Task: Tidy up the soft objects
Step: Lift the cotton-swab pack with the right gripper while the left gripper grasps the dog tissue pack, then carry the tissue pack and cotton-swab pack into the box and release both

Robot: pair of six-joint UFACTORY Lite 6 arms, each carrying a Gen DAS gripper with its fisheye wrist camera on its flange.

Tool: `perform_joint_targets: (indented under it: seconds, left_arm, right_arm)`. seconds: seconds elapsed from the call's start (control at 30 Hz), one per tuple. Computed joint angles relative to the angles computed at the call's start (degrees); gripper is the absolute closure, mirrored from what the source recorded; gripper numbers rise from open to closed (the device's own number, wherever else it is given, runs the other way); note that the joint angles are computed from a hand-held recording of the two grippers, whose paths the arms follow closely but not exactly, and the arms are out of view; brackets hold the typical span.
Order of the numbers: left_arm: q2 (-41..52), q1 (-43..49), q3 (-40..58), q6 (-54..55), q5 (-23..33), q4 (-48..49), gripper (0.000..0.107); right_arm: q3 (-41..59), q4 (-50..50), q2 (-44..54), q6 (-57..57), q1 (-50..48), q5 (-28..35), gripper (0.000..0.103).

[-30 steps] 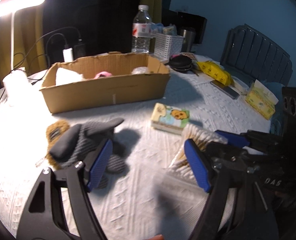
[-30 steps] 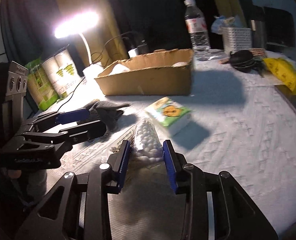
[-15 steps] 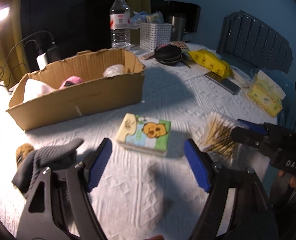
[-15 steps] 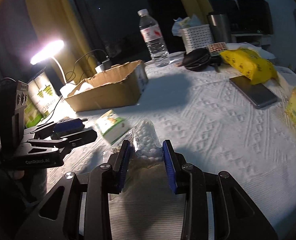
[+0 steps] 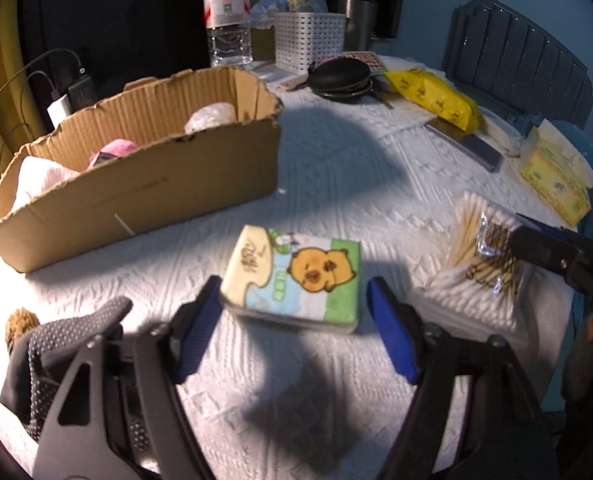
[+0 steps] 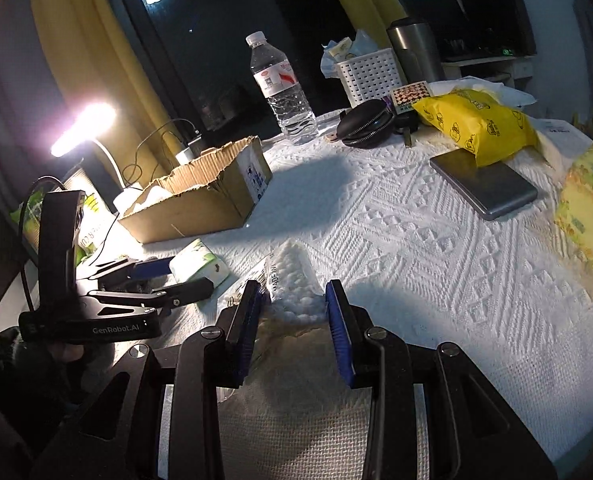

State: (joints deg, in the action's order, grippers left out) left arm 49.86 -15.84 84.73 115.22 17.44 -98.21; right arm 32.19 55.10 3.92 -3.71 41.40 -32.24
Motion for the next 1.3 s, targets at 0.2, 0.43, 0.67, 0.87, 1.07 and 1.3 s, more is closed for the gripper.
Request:
perform_joint_targets:
  seconds: [0.2,0.43,0.67,0.87,1.07,1.3]
  left_arm:
    - [-1.88,0.8,-2.25,2.38,2.62,-1.55,0.039]
    - [-6.91,3.83,-6.51,4.54,6.36,-2.79,0.039]
    - [-11.36,8.34,-9.17,4.73,10.04,-1.97,0.039]
    - [-12.95,12.51,-9.59,3.94,12.28,-0.56,0.039]
    - [-13.12,15.63,-8.6,2.09,13.81,1.06,0.039]
    - [-12.64,18.33,-5.72,-1.05,15.64,3.59,0.039]
  right_arm:
    - [2.68,5.94,-0.84,-7.46,0.77,0.37,0.068]
    - [7.7,13.0,0.42,-16.39,1.39,1.16,0.068]
    - [14.98,18.41,3.6,-25.43,1.85,2.13,0.068]
    - [22.71,22.36,8.08,-32.83,1.97,3.68,0.07]
    - [30.5,29.49,12.76,-43.0,1.69,5.5,0.07]
    - [37.74,35.56,16.16,-52.3,1.15,6.3,0.07]
